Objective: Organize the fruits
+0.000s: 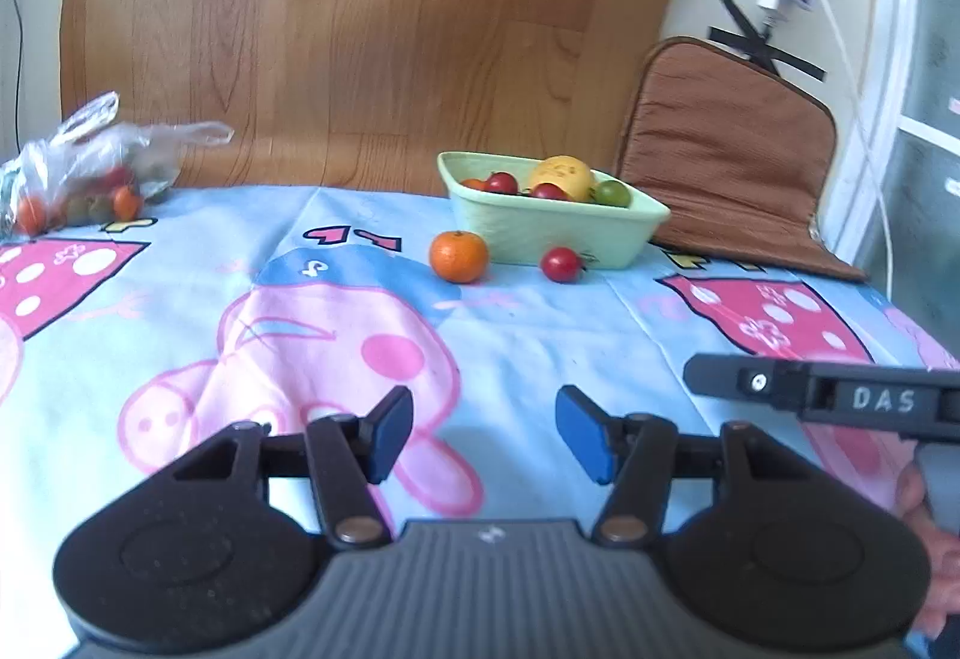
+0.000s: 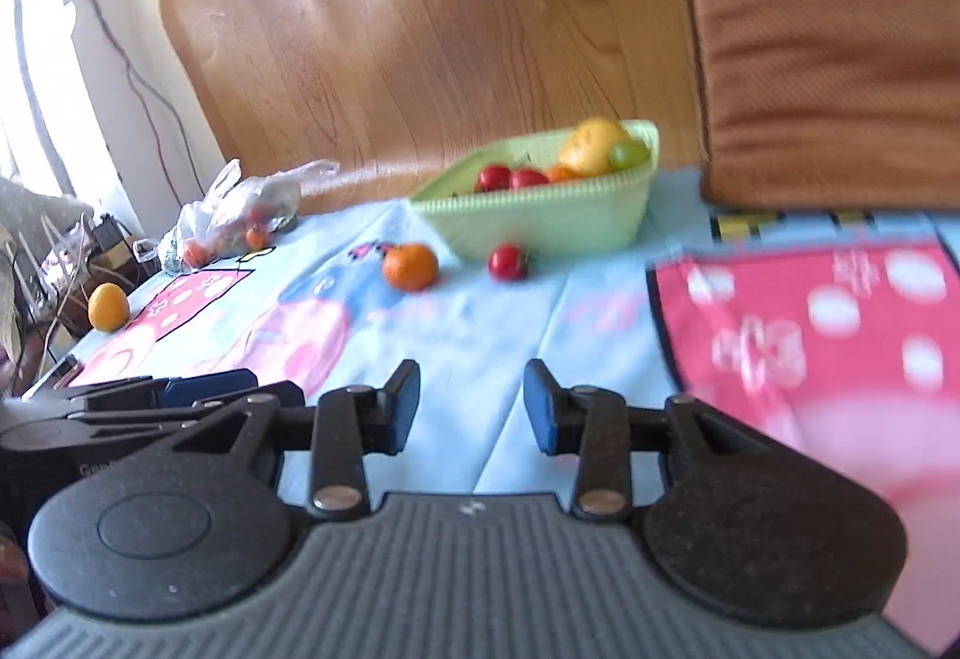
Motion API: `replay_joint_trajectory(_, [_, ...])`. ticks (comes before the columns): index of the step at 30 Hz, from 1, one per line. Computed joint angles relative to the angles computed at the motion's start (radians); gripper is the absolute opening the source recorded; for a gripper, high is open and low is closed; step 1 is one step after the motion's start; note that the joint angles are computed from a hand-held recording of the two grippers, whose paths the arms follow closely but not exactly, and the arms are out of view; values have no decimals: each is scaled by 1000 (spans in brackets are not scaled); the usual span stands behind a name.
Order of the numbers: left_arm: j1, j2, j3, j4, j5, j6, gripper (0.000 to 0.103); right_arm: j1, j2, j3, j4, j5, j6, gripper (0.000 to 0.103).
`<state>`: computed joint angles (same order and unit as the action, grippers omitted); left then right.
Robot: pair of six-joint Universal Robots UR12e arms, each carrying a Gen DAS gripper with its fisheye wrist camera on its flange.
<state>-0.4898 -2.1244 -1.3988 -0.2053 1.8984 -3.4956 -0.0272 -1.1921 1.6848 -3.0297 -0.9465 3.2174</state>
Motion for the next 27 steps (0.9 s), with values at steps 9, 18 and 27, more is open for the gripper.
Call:
replay_joint_trajectory(9, [-22,-8,-20,127,15,123,54,26,-35,60,-61,-112,36,41])
replay_joint_trajectory(18, [-17,-5,-25,133,2,105,56,29,-38,69,-73,-146,60,41])
replay_joint_trajectory(27, [-15,-4,-29,140,4,89,57,29,-46,83,-87,-146,80,41])
